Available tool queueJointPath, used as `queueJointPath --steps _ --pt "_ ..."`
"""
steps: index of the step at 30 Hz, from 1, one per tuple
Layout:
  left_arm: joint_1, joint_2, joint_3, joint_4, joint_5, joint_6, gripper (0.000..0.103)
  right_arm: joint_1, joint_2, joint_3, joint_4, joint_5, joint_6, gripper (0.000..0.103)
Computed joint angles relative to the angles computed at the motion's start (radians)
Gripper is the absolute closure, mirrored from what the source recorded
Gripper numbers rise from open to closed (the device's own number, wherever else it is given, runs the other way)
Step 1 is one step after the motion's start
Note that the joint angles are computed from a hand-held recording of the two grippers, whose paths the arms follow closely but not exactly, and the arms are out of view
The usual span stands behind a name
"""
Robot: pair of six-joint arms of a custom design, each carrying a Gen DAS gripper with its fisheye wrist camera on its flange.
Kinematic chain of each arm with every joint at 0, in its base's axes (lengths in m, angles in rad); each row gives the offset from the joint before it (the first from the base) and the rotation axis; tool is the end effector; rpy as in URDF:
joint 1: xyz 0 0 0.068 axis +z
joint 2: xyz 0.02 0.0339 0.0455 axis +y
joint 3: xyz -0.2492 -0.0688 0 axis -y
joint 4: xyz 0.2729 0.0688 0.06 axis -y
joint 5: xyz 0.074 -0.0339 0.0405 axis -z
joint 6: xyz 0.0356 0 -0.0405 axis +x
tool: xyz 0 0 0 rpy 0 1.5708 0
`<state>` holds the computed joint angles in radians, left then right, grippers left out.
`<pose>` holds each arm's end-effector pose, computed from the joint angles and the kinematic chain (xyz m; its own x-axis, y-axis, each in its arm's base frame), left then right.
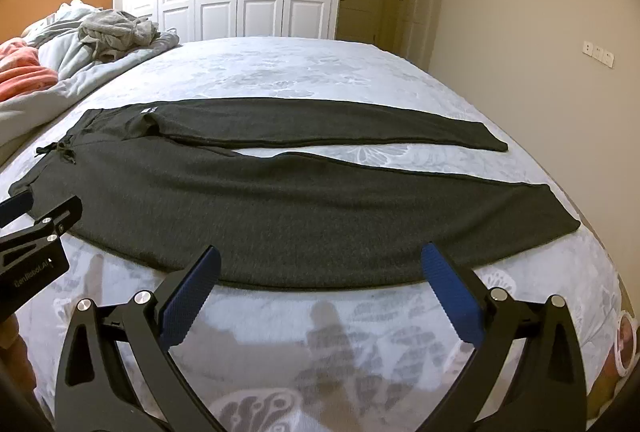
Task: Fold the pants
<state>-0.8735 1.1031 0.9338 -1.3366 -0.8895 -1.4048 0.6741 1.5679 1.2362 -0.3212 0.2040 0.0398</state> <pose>0.1451 -0.1302 0.2529 -0.5501 -0.3106 -0.7752 -0.5576 0.8277 0.0641 0.3040 0.2336 0.2644 -0.4936 -0.3445 -0.7986 -0.4663 0.8799 -0.0914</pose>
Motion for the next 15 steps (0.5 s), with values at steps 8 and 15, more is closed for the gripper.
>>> queueJointPath --steps 8,15 --pt "0.006 0.007 0.000 0.003 -0.002 -0.002 0.028 0.001 0.006 0.006 -0.001 0.002 0.000 0.005" --pt "0.012 0.002 -0.004 0.015 0.007 0.011 0.028 0.003 0.008 0.006 0.000 0.005 0.003 0.005"
